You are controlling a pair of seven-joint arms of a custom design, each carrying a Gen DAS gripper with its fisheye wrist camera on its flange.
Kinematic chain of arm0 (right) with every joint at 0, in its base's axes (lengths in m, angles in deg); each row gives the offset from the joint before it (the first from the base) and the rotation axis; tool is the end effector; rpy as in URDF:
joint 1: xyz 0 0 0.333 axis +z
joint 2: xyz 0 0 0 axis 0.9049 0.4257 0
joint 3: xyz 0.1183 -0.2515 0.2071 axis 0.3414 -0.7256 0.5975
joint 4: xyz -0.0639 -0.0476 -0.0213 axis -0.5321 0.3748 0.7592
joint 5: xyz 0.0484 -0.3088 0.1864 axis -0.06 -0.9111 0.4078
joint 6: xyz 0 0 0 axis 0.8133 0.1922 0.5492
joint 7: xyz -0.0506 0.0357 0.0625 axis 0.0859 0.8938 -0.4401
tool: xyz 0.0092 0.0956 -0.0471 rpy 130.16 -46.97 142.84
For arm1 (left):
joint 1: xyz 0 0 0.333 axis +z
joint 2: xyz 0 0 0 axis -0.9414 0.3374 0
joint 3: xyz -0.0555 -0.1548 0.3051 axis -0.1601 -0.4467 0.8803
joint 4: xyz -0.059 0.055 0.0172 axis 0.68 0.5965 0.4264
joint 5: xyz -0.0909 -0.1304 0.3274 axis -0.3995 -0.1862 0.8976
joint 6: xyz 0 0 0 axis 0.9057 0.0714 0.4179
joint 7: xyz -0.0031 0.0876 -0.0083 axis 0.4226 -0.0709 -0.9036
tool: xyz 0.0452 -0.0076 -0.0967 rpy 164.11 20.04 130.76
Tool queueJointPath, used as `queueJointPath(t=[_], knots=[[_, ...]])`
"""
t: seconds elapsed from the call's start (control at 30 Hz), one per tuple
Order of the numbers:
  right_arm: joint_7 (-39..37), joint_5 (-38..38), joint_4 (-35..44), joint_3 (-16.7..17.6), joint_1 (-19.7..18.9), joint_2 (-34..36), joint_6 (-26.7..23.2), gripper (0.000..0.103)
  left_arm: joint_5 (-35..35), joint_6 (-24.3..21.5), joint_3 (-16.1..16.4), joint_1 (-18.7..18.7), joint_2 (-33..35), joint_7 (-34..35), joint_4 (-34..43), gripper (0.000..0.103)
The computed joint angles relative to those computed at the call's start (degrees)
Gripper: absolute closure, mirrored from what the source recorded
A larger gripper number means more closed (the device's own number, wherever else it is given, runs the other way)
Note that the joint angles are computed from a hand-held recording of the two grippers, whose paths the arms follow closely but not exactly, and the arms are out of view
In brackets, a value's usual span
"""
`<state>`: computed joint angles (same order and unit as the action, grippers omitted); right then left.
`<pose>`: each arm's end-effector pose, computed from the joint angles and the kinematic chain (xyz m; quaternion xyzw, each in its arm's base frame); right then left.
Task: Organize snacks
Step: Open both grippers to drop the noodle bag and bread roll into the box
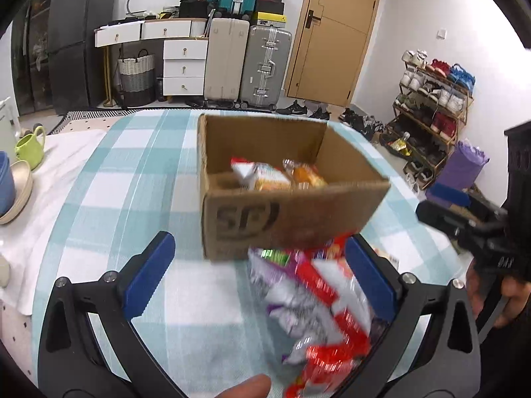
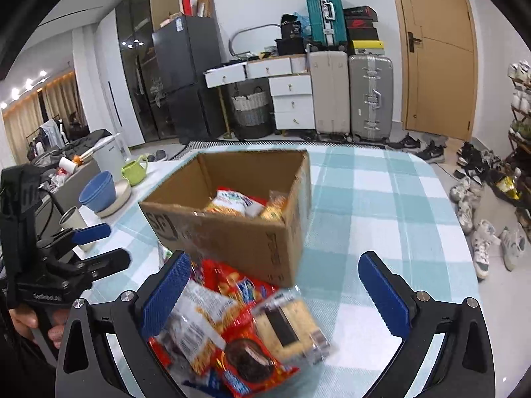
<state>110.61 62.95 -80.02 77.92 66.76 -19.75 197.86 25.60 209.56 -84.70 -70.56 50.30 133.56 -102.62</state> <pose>0.6649 0.1326 0.3576 -0.6787 0.5795 -0.2362 0.3843 0.5856 -0.1848 0.3894 -0.5748 0.6959 -0.3833 0.1963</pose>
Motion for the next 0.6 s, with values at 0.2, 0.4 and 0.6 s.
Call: queueJointPath(t=[0.2,0.4,0.6], knots=[[-0.6,2.1,-4.3,-5.1,4.3,-2.3,1.7,0.001,3.4,4.7,-1.8,2.9,-3.0,-2.2,-8.3,0.001],[-1.8,5.4,-8.4,-8.4,8.0,-3.2,4.7,0.001,8.7,7.4,-0.3,3.3,-6.1,-6.5,-14.4,0.001],[-3.4,6.5,-8.3,-8.5,9.1,-3.2,3.3,0.001,9.4,9.8,3.1,0.7,-8.6,-8.1,-18.6,0.001]])
